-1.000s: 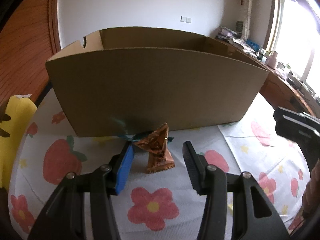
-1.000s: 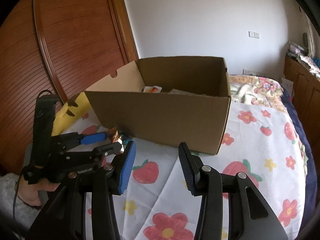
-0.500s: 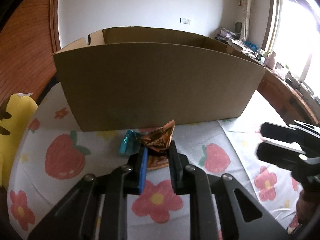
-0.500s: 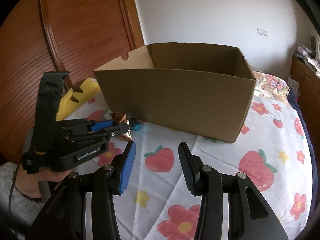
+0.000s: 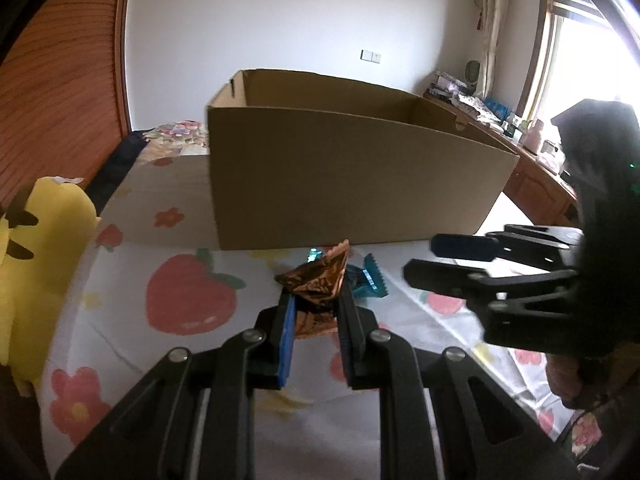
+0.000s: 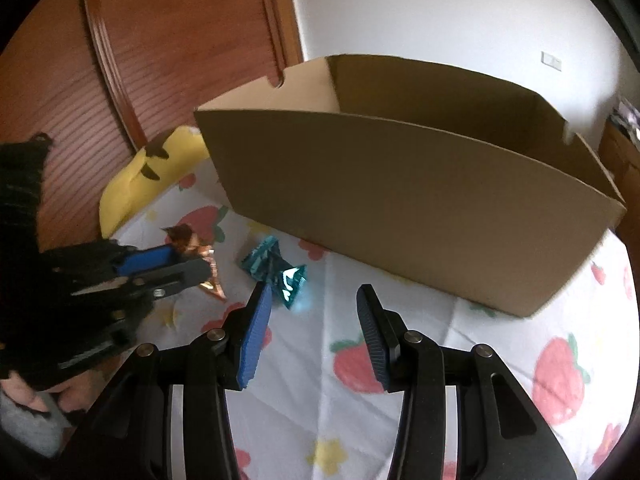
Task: Organize snacks
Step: 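Close the left gripper on the brown wrapper while the right gripper grasps the teal wrapper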
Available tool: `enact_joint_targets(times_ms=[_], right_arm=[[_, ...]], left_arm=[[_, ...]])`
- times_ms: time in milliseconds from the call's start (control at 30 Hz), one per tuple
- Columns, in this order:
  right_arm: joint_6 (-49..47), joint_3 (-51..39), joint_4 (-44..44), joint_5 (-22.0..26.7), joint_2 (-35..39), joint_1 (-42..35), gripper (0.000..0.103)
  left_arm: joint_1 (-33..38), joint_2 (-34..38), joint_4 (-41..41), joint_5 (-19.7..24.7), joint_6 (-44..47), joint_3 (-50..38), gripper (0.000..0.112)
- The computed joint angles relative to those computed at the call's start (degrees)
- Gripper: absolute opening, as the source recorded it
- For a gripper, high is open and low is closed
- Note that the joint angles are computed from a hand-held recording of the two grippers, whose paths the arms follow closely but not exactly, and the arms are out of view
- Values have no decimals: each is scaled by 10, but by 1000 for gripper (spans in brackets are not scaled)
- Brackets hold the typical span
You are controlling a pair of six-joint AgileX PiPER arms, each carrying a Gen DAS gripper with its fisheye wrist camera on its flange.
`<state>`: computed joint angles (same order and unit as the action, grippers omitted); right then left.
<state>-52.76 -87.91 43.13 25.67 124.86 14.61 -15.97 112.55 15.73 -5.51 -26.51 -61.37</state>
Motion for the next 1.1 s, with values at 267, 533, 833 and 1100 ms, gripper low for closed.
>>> enact_joint_targets(times_ms=[267,533,833,1100], right_arm=[[79,-87,-132,10,54,51,45],[139,-187,-213,83,110,65,45],[163,-212,-253,122,129,63,44],[154,-154,-236,82,102,57,30]], left_arm=[[33,-32,107,-28,-86,52,17],[50,-47,87,-48,-61,83,17],[50,-61,61,-53,-40,97,17],[39,-75,19,-46,-5,106,17]])
